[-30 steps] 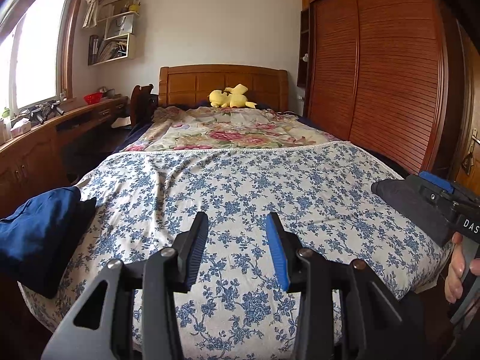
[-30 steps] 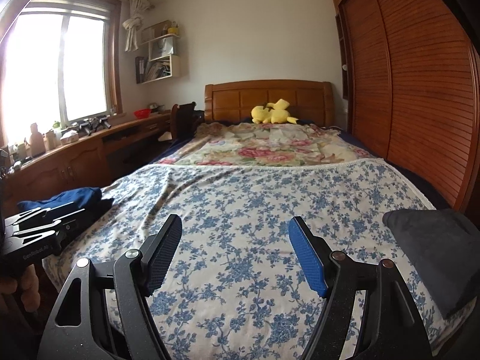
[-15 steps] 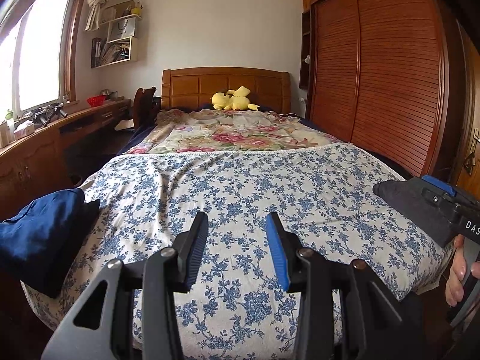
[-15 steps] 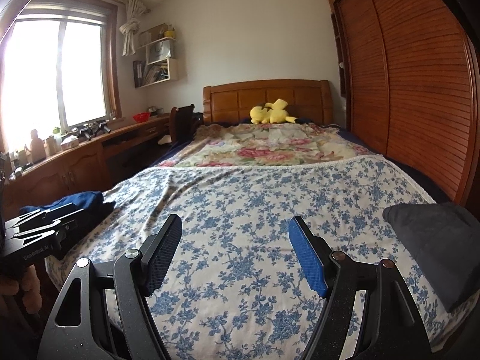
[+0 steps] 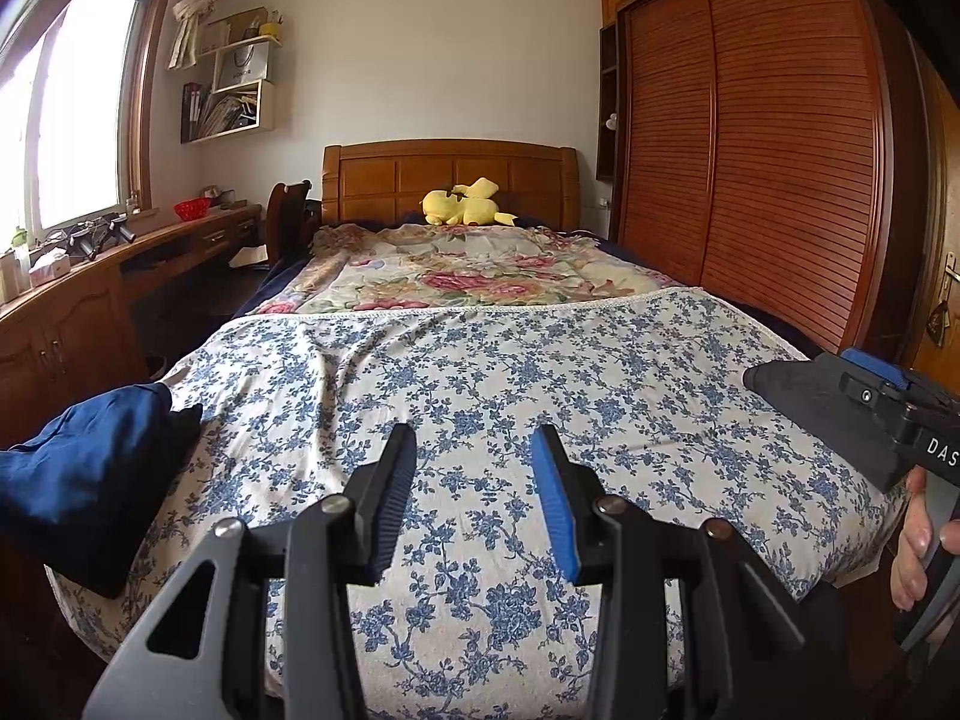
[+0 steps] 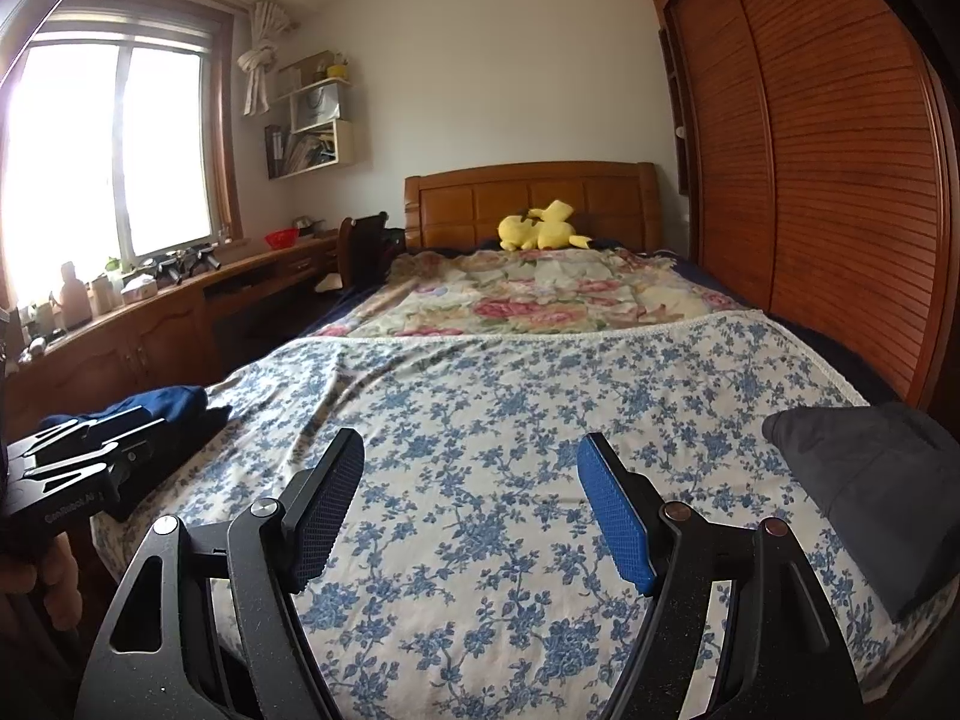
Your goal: Fold large clothes
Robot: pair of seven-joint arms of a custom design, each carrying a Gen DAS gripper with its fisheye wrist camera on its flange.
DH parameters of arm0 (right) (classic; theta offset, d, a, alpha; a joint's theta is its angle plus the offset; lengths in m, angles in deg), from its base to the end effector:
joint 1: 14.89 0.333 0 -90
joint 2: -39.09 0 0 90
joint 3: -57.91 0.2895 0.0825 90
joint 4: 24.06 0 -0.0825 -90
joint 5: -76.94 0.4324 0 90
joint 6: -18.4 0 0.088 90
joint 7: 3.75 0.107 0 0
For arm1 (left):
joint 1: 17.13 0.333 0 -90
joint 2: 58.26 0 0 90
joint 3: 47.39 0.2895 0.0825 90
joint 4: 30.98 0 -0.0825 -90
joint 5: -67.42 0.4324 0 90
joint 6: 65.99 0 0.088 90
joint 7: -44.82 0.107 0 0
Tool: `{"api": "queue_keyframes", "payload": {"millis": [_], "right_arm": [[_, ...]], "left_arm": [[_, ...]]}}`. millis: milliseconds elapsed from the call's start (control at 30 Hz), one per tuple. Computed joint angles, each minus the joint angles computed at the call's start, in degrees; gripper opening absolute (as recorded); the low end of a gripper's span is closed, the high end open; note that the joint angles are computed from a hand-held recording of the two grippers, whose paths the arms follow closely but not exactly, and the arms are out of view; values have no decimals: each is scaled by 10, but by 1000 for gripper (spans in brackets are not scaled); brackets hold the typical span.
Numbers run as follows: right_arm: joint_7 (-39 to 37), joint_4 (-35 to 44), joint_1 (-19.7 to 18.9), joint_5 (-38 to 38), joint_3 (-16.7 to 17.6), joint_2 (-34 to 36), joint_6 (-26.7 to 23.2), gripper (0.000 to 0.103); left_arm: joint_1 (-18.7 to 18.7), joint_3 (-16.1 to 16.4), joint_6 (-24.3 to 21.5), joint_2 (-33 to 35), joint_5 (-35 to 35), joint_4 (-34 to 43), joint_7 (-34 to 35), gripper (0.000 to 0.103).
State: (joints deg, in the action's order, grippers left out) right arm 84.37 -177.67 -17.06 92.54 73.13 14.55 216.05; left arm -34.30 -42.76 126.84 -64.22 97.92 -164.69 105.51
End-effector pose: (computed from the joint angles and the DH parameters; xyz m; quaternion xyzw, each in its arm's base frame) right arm 0.4670 0.0788 0.4580 -0.5851 0.5875 -0.3652 0.4233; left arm 0.5438 -0.1771 0.4530 -0.5066 0.6825 -0.4399 0.2898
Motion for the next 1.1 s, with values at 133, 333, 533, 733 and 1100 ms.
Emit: {"api": "queue_keyframes", "payload": {"millis": [133,333,533,733,1100], "right_arm": [[0,-1,3,2,-3,1,5,75],[-2,-2,8,1,-7,0,4,76],[-4,-2,3,8,1,-1,5,76],[-5,-1,-2,12,7,-4,0,76],[1,-2,1,8,4,-7,0,76]], "left_arm": [[-6,7,1,-3,8,0,-6,38],[2,-4,5,-6,1,-3,0,38],[14,-19,8,-8,-13,-7,11,38],[30,-39,11,-12,-37,-13,32,39],[30,-41,11,-15,-55,-15,48,39]]}}
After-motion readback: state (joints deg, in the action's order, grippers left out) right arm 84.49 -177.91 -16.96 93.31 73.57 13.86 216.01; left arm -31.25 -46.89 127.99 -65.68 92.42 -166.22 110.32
